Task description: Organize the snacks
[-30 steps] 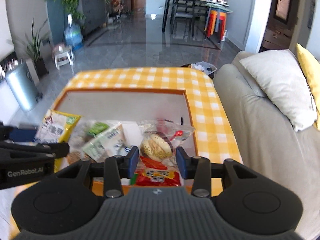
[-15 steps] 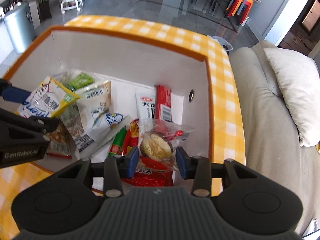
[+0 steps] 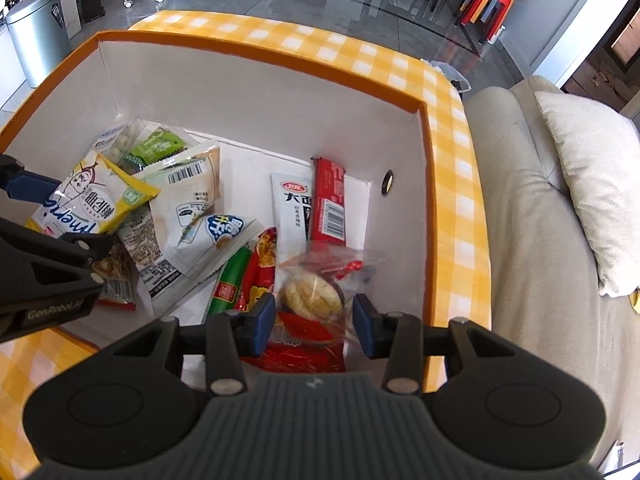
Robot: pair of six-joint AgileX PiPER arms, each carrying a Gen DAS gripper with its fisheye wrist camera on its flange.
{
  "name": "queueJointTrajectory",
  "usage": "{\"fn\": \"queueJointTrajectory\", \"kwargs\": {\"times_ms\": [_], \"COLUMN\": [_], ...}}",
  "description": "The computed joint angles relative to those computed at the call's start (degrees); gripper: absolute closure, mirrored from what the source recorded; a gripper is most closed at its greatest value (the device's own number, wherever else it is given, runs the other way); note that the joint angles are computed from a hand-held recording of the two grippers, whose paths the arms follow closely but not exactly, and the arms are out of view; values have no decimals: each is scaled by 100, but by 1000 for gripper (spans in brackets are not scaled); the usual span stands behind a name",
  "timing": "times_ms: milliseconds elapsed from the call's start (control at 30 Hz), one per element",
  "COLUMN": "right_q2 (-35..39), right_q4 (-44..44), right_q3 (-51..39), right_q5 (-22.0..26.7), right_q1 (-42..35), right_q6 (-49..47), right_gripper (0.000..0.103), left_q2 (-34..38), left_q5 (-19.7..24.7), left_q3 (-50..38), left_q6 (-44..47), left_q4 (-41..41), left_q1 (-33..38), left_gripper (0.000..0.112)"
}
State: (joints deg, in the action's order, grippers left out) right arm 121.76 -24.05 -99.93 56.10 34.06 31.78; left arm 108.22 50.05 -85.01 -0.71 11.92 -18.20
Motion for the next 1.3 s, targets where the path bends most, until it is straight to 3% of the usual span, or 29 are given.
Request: {"fn": "queueJointTrajectory", "kwargs": {"times_ms": [133,200,367,600,700,833,933,1033,1100,1300], "right_q2": [-65,-162,-720,-1860,-2275,-2764,-3134,-3415,-3575,-3952], "right_q4": [4,55,-53,-930,-1430,-2111,-2573,-3072,-3354,-3726], "right_q3": [-18,28,474,1314,1527,1769,2025,2272,2449,2934], "right_q5": [69,37,-216,-646,-637,-359,-143,184,402,1102], "right_q1": [31,24,62,404,686,1182,1580,2057,2410,3415], "right_q6": [52,114,543,2095,2740,3644,4355,4964,5238,5912], "right_gripper": [51,39,37,27,16,15,14,9,6,4], "left_q2": [-302,-502,-1193,-2311,-2802,-3357,-3826,-4207,-4412,-5043], "left_q5": [-270,-384,-864,-1583,-1850,-1947,-2202,-2251,-2116,-1738], "left_q3": [278,413,858,1445,1726,2009,2384,2721,2879,3423], "left_q6": [61,100,-248,-267,-13,-114,-435,-1626,-2308,-3403], "left_q4": [2,-44,33,-307,-524,-372,53,1325,1995,2922], "left_q1": [5,39,223,558,615,595,494,137,-112,-662], "left_gripper": [35,35,34,33,32,29,27,23,23,17]}}
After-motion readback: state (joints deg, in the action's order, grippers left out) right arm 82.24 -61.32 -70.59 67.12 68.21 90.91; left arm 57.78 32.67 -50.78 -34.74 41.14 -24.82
